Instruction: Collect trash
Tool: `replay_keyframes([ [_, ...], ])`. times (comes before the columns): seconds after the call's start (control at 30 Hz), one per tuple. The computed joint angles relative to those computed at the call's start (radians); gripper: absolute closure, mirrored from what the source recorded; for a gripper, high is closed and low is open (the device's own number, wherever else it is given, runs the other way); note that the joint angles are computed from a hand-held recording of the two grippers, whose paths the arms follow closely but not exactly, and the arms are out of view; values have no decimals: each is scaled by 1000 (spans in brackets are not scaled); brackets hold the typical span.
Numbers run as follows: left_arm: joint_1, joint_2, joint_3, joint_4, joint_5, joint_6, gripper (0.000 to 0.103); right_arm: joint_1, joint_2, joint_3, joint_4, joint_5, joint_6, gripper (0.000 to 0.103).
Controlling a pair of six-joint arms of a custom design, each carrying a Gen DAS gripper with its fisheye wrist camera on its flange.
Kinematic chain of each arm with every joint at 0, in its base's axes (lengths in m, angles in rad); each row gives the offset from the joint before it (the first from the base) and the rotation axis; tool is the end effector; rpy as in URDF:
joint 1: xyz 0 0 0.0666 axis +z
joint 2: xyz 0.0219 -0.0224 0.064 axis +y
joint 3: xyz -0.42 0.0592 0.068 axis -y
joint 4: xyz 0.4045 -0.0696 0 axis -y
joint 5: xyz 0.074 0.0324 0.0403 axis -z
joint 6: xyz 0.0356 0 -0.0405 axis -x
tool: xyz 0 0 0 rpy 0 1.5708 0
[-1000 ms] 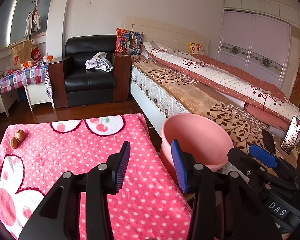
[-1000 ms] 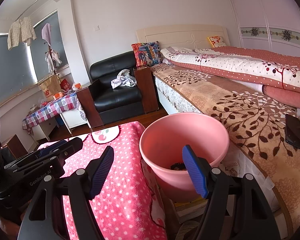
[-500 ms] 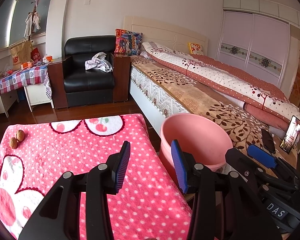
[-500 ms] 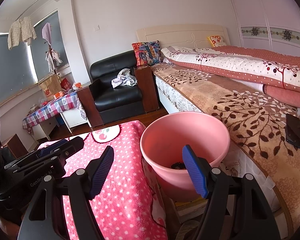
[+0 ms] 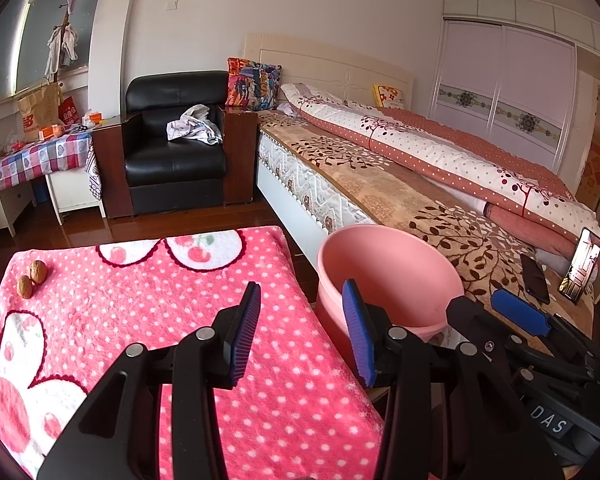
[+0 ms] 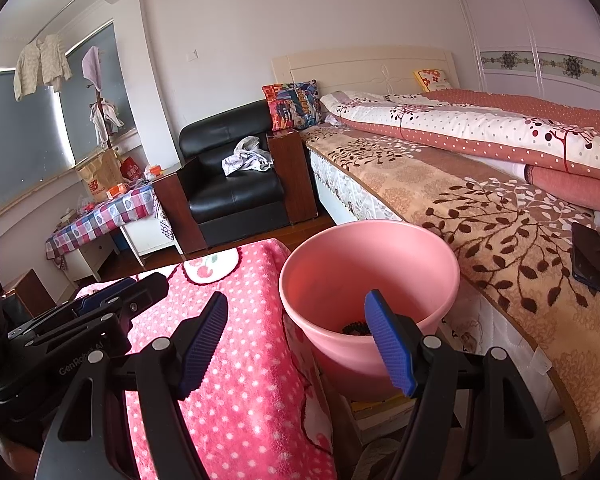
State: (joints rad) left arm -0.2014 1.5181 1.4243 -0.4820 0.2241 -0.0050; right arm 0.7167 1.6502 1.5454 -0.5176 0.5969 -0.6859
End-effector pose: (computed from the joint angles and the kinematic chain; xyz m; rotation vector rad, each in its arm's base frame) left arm 0.5485 -0.1205 0.4564 0.3517 2.1224 -0.3548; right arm 0.4727 0.3848 0.4411 0.2927 2.0592 0.1975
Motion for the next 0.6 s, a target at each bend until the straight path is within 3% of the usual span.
replay_keyframes([
  [0.6, -5, -1, -9, 1, 2, -11, 60, -1, -3, -12, 7, -4, -5, 33],
])
